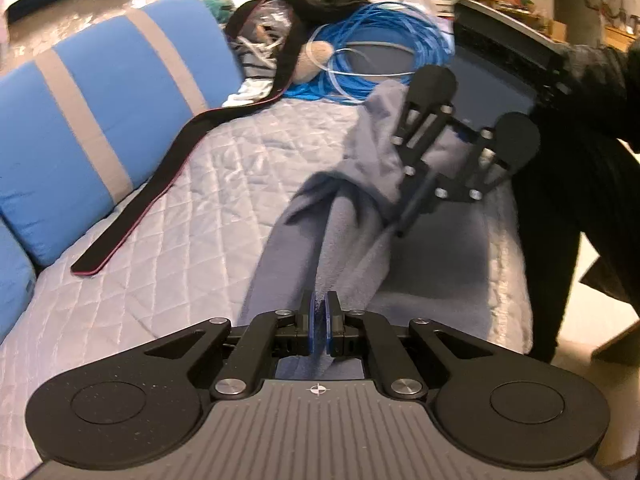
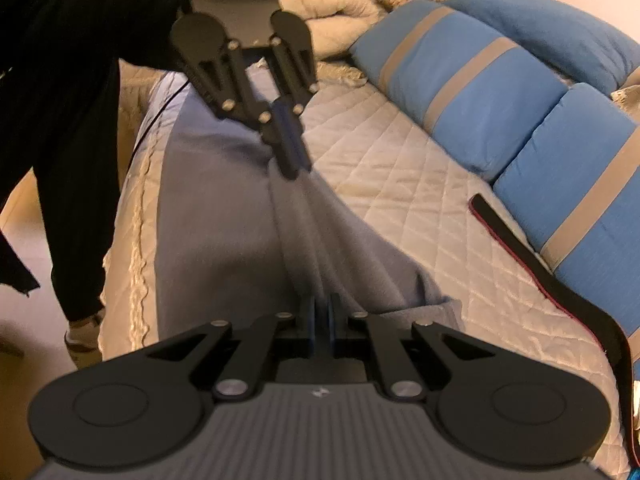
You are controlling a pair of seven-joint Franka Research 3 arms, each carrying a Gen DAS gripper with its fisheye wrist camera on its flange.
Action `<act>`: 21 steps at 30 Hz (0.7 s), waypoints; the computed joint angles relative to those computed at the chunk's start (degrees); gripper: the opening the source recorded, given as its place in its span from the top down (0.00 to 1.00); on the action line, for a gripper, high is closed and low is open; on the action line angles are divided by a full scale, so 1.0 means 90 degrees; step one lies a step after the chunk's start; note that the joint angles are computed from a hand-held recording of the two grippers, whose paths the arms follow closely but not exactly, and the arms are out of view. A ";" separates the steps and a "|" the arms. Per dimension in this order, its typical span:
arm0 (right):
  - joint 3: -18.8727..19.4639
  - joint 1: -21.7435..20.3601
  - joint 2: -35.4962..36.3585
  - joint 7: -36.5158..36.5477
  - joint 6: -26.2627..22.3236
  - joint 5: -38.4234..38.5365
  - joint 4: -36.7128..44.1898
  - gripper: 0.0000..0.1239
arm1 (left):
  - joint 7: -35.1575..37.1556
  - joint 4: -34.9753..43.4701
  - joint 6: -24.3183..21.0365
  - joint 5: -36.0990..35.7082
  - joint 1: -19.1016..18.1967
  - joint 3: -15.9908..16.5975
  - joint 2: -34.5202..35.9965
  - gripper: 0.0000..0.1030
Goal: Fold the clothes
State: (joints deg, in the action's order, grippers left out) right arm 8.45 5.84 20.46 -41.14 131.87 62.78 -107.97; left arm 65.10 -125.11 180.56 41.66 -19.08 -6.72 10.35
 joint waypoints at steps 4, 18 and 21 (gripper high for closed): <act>-0.0013 0.0088 -0.0021 0.0069 0.0136 -0.0205 -0.0102 0.95 | -0.0532 0.0174 -0.0121 0.0409 -0.0229 0.0262 0.0125 0.96; 0.0052 -0.0032 0.0079 0.1043 -0.0339 -0.0092 0.0191 0.73 | -0.1134 0.0494 -0.0698 0.0885 -0.0137 0.0096 0.0447 0.95; 0.0100 0.0005 0.0131 0.1184 -0.0112 0.0318 0.0328 0.73 | -0.1057 0.0483 -0.0715 0.0828 -0.0112 0.0060 0.0457 0.95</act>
State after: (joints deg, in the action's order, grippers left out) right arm 9.35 5.88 21.64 -30.48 130.86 65.64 -105.02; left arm 55.58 -120.77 174.12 49.11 -20.09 -6.17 14.47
